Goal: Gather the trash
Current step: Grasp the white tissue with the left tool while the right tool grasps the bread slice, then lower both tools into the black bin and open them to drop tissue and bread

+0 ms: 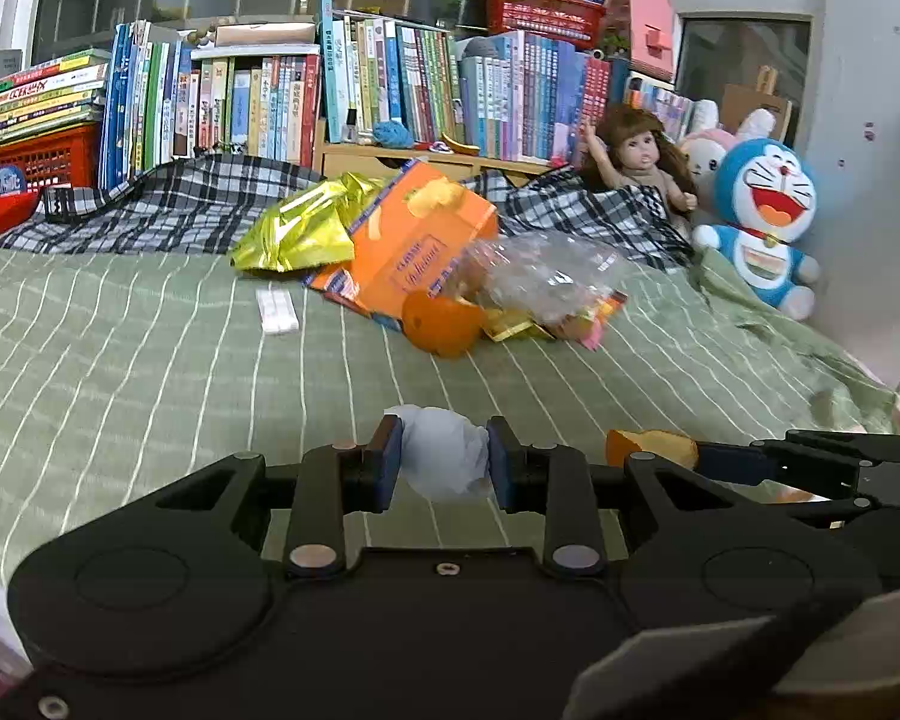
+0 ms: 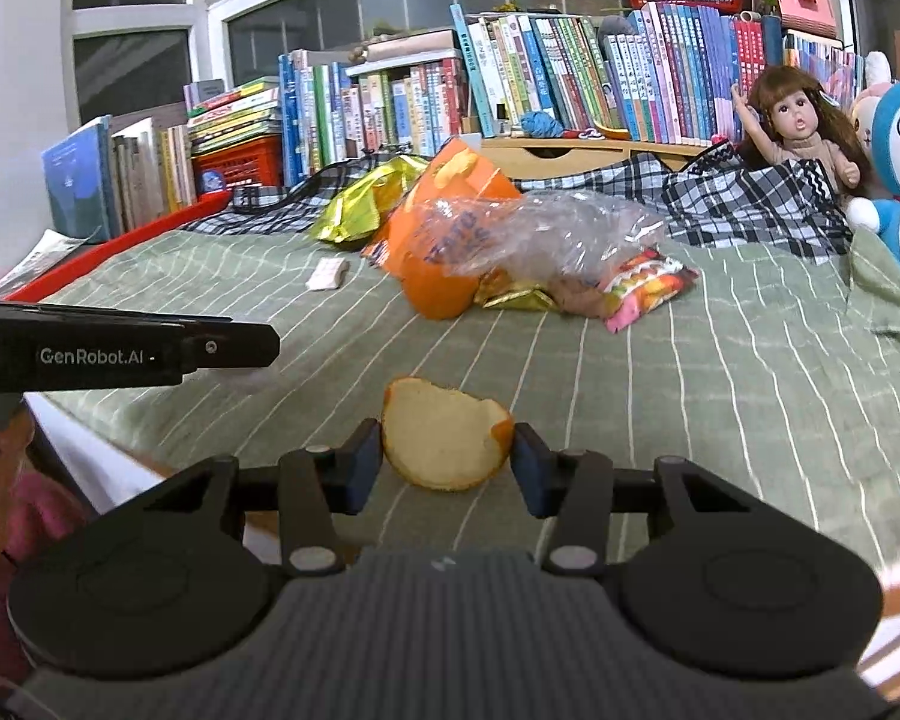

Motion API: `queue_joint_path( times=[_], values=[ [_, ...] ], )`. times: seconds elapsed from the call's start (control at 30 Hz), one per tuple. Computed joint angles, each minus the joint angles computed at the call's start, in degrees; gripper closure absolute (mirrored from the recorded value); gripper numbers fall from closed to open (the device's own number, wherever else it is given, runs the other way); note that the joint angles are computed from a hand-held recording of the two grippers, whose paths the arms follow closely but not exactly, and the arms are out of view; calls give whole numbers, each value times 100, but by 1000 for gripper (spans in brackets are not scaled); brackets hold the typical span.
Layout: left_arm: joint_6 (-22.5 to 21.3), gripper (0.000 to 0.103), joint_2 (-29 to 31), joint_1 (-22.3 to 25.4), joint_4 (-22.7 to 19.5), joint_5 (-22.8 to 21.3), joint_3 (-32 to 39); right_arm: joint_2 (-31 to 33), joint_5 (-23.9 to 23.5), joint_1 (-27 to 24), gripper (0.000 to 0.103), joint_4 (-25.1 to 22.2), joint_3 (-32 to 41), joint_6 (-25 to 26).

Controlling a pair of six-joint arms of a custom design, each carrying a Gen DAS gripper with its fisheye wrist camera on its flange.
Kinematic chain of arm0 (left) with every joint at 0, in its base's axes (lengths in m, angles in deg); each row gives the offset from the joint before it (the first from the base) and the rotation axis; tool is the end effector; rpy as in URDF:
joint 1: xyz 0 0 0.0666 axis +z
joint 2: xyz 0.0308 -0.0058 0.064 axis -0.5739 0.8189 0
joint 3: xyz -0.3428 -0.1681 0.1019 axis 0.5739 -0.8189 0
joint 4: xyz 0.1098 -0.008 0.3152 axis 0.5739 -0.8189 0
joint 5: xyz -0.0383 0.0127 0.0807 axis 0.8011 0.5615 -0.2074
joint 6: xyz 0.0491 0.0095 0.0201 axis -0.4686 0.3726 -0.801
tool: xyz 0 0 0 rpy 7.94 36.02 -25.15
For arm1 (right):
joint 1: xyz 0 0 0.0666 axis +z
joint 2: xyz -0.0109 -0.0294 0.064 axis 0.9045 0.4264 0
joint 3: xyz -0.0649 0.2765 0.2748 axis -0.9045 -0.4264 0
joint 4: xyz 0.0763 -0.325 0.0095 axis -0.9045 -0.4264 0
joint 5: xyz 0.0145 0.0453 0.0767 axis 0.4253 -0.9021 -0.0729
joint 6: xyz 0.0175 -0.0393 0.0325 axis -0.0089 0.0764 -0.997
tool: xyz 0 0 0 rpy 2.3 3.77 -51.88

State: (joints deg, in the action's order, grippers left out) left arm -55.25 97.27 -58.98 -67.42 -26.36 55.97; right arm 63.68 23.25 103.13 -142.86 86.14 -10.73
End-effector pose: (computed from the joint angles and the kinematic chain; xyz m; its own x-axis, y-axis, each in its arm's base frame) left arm 0.4880 -0.2232 0.6165 -0.4991 0.1516 -0.8532 0.4886 0.8624 -0.1326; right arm 0.4254 0.3174 0.5744 -0.5259 0.0475 -0.8492 -0.0922 0.9894 0.1124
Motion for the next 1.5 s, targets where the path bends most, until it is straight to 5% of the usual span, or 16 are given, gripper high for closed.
queue_joint_path(
  times=[0.33,0.73,1.43,1.5],
  values=[
    [-107,74,-971,-9,46,196,-1418,-458,49,478,51,-275,-594,-329],
    [-367,74,-1273,-98,-245,143,-2509,-557,-339,534,51,-638,-1288,-1029],
    [-262,73,-975,-81,-610,71,-2850,-456,-786,466,46,-790,-1570,-1343],
    [-241,65,-878,-129,-646,30,-2720,-428,-825,454,42,-763,-1548,-1325]
  ],
)
